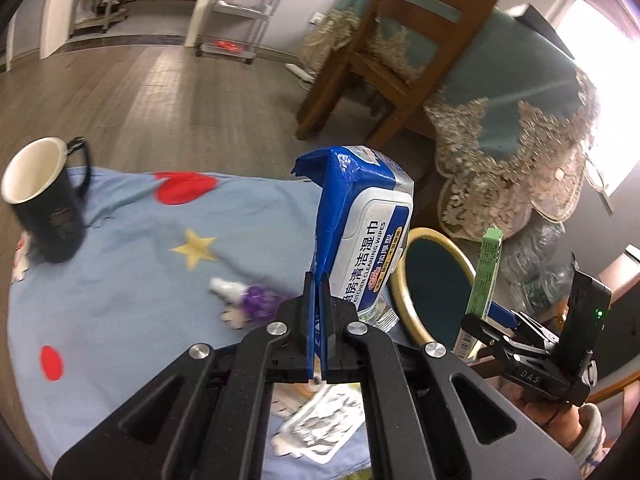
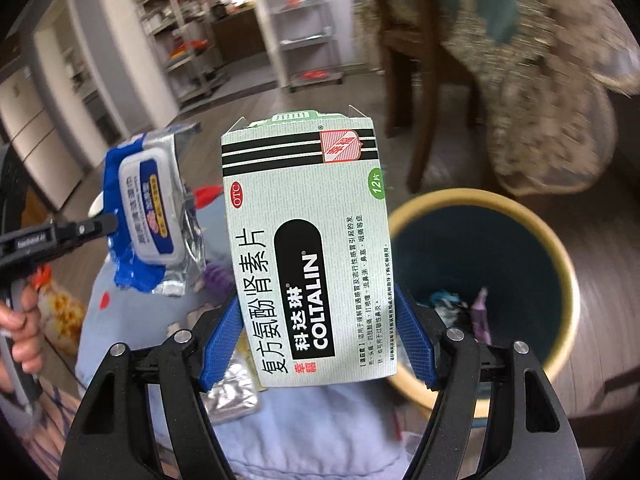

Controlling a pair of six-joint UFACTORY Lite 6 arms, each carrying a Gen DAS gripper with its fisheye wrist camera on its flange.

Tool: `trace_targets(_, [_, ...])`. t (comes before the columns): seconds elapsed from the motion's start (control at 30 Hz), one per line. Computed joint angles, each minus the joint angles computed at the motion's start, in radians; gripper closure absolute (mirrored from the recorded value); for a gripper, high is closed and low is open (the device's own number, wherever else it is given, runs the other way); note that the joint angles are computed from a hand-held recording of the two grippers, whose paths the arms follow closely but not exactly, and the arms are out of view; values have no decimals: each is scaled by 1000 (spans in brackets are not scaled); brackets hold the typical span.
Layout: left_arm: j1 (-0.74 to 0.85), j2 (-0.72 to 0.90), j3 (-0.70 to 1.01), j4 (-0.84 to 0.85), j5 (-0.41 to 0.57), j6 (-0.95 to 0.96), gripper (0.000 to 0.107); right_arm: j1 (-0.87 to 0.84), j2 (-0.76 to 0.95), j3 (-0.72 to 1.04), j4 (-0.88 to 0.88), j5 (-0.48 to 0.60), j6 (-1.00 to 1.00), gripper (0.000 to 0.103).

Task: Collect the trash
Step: 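Grasp the blue wet-wipe pack with the left gripper while the right gripper grasps the COLTALIN box, then carry the wet-wipe pack and COLTALIN box over the bin and open both grippers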

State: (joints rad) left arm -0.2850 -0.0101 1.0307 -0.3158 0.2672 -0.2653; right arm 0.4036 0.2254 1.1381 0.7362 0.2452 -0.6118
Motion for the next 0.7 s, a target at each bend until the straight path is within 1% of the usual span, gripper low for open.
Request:
trace_targets(0.1, [-57,88,82,45,-10,-62,107,-59,-35,-26,23,0,-6,31])
trace_targets(0.2, [-107,183,178,73,-11,-104,107,-97,-57,-44,-73,-17,102,31])
trace_targets(0.27, [-141,247,246,98,-9,-136,107,-132,-72,-60,-88,-21,132,30])
trace_targets(0.43, [-199,395,418,95,17,-132,107,-208,-130,-104,-25,-15,83,30])
trace_targets(0.5, [-227,483,529,115,48,-146,107,-236,-141,-119,23,-10,30,30])
trace_targets(0.63, [-262,635,723,143,113,-166,106,-275,-142,-124,74,6,-11,30])
trace_targets(0.7, [-265,690,791,112,131,-139,106,-284,-135,-122,89,15,-22,30])
